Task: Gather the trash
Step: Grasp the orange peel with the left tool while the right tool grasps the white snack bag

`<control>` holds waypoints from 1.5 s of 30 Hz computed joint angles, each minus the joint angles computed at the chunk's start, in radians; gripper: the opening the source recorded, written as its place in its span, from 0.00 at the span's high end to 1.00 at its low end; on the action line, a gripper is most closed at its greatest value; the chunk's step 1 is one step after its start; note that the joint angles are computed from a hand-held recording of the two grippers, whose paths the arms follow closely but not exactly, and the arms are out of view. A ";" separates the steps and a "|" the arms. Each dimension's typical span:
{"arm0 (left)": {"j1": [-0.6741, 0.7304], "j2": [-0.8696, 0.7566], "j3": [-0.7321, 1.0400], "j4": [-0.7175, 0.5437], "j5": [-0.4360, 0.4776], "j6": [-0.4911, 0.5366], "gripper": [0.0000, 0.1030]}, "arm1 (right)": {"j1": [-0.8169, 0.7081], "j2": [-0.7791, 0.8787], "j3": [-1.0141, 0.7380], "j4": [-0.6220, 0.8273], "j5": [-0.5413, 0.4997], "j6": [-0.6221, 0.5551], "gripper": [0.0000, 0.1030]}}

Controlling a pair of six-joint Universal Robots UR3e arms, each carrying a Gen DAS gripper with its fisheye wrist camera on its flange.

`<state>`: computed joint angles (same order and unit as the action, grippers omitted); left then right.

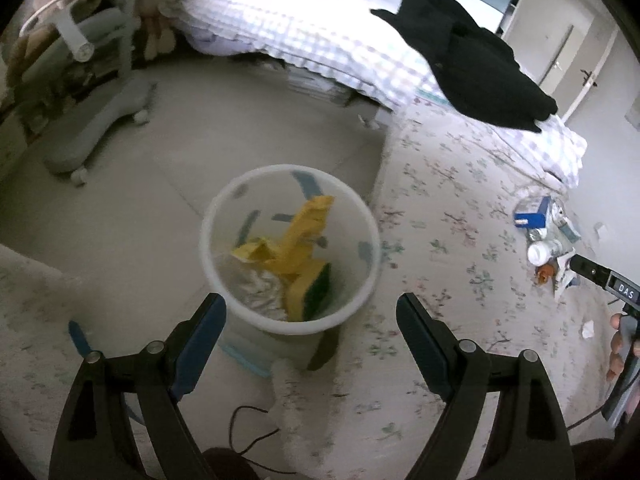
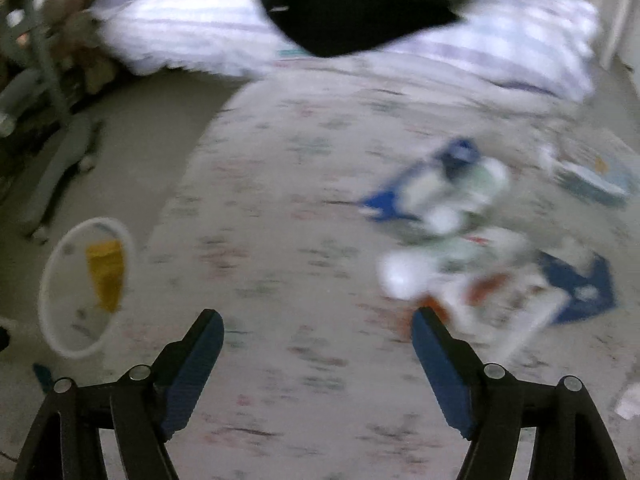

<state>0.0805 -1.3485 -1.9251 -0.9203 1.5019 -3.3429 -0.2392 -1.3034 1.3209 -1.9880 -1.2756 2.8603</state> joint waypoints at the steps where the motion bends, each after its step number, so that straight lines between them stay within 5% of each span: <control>1: -0.023 -0.022 0.016 0.006 0.008 -0.012 0.14 | -0.021 0.002 -0.001 0.003 -0.002 -0.003 0.22; 9: -0.161 -0.171 0.136 0.041 0.059 -0.085 0.14 | -0.155 0.063 -0.045 0.037 0.017 0.030 0.22; 22: -0.308 -0.385 0.330 0.049 0.108 -0.166 0.14 | -0.114 0.240 -0.203 0.068 0.043 0.159 0.23; 24: -0.327 -0.414 0.362 0.046 0.108 -0.173 0.14 | -0.112 0.255 -0.213 0.068 0.029 0.168 0.32; 27: -0.358 -0.454 0.410 0.043 0.112 -0.179 0.14 | -0.128 0.271 -0.242 0.131 0.048 0.146 0.66; 30: -0.392 -0.502 0.473 0.032 0.118 -0.181 0.14 | -0.153 0.239 -0.225 0.160 0.076 0.107 0.80; 45: -0.569 -0.916 1.016 -0.033 0.067 -0.176 0.14 | -0.409 -0.015 -0.062 0.185 0.203 -0.130 0.84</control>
